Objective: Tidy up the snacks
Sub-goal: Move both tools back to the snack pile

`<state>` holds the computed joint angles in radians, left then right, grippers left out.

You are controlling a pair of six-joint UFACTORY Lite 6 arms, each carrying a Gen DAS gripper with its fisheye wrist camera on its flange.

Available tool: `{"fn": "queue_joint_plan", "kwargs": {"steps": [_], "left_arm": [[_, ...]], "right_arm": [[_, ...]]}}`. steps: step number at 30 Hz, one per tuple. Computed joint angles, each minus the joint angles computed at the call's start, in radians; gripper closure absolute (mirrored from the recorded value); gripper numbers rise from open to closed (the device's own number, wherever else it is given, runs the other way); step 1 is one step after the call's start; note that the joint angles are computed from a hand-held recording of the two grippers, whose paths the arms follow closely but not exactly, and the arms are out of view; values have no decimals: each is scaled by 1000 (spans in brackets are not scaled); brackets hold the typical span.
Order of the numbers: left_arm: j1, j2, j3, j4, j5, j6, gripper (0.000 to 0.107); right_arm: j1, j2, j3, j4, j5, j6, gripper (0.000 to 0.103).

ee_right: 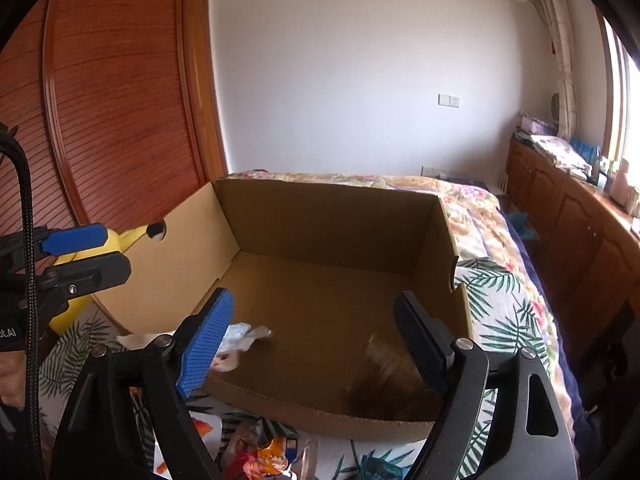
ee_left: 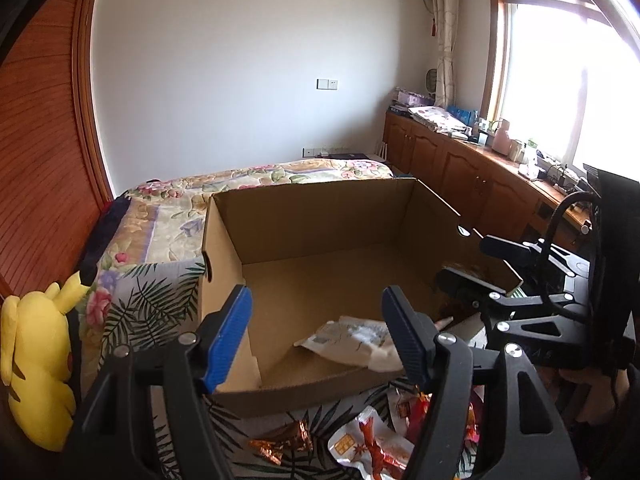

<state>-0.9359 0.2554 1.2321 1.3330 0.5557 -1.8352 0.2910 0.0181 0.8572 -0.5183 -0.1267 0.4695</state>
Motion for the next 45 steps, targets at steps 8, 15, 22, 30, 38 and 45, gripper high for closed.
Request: {"fn": "queue_joint_plan", "kwargs": {"steps": [8, 15, 22, 30, 38, 45], "left_arm": [[-66, -98, -152, 84, 30, -144, 38], [-192, -174, -274, 143, 121, -272, 38], [-301, -174, -323, 175, 180, -389, 37], [-362, -53, -306, 216, 172, -542, 34], [-360, 77, -268, 254, 125, -645, 34], [-333, 184, -186, 229, 50, -625, 34]], "right_arm": [[-37, -157, -174, -134, -23, 84, 19], [-141, -381, -396, -612, -105, 498, 19], [-193, -537, -570, -764, -137, 608, 19], [-281, -475, -663, -489, -167, 271, 19], [-339, -340, -669, -328, -214, 74, 19], [-344, -208, -646, -191, -242, -62, 19]]}}
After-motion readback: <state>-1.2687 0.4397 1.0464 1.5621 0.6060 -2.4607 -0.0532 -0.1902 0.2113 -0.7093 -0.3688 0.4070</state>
